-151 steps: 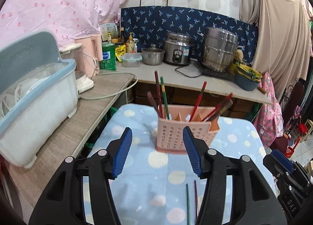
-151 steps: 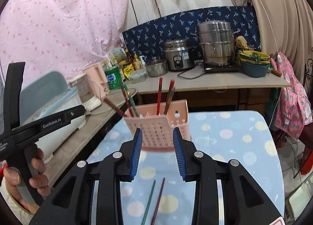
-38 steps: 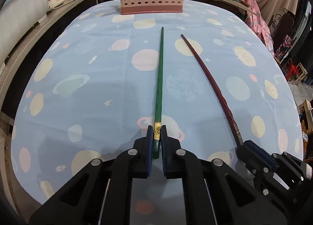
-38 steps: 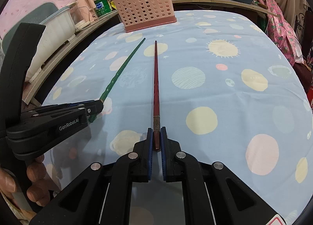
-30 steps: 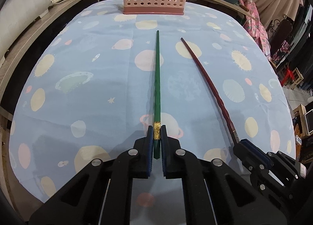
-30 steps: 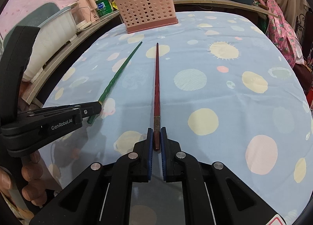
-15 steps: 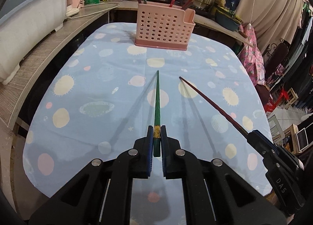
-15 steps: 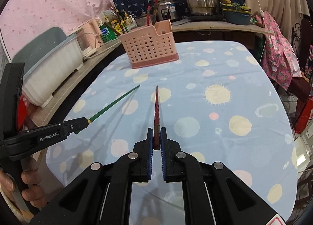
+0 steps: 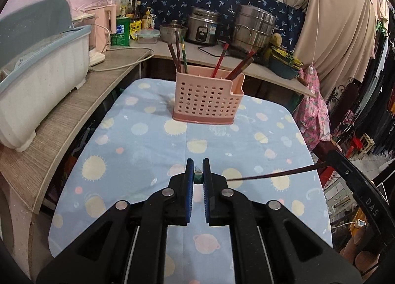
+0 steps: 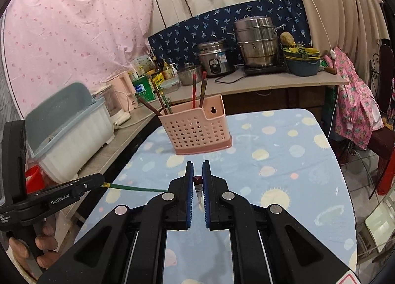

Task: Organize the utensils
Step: 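Lift both held chopsticks and carry them over the pink basket, then lower the chopsticks into the pink basket and open both tools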

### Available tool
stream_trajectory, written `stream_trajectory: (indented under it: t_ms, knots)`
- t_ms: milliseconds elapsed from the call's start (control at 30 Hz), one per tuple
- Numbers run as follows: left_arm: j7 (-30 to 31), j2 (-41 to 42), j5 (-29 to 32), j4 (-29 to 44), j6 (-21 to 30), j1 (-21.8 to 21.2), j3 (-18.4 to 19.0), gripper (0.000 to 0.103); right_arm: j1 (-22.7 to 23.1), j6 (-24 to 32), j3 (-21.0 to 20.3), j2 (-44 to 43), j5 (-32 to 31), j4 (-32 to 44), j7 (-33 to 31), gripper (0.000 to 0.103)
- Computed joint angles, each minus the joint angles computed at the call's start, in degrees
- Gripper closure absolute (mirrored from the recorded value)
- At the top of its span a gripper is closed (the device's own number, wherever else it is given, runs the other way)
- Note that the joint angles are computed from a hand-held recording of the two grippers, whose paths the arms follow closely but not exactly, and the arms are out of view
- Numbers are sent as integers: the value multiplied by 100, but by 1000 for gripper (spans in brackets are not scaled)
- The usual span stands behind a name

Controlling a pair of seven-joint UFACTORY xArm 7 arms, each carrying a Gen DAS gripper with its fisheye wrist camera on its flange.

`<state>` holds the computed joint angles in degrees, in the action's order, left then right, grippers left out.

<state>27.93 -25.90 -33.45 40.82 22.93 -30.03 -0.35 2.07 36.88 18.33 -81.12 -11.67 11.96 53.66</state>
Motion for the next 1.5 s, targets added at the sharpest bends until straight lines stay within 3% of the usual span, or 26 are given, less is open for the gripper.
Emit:
stream_trajectory:
  t_ms: [467, 833, 1033, 1233, 1500]
  knots:
    - [-4, 1121, -202, 1393, 41, 302, -176, 96, -931, -1519, -332, 1387, -155, 475, -402, 96]
    - [-310, 2165, -41, 3149, -74, 741, -628, 96, -1886, -2877, -472, 2952, -105, 1620, -958, 96]
    - [-920, 2910, 559, 4358, -339, 905, -914, 96, -2594, -3519, -315, 3992, -32, 2621, -1163, 96]
    - [-1770, 3703, 1598, 5370, -636, 891, -1041, 96, -3255, -3888, 9, 4841, 38, 3406, -1221, 96]
    - [-2360, 4490, 2407, 6146, -474, 801, -1074, 96, -3952, -4015, 540, 5598, -83, 3747, -1153, 96]
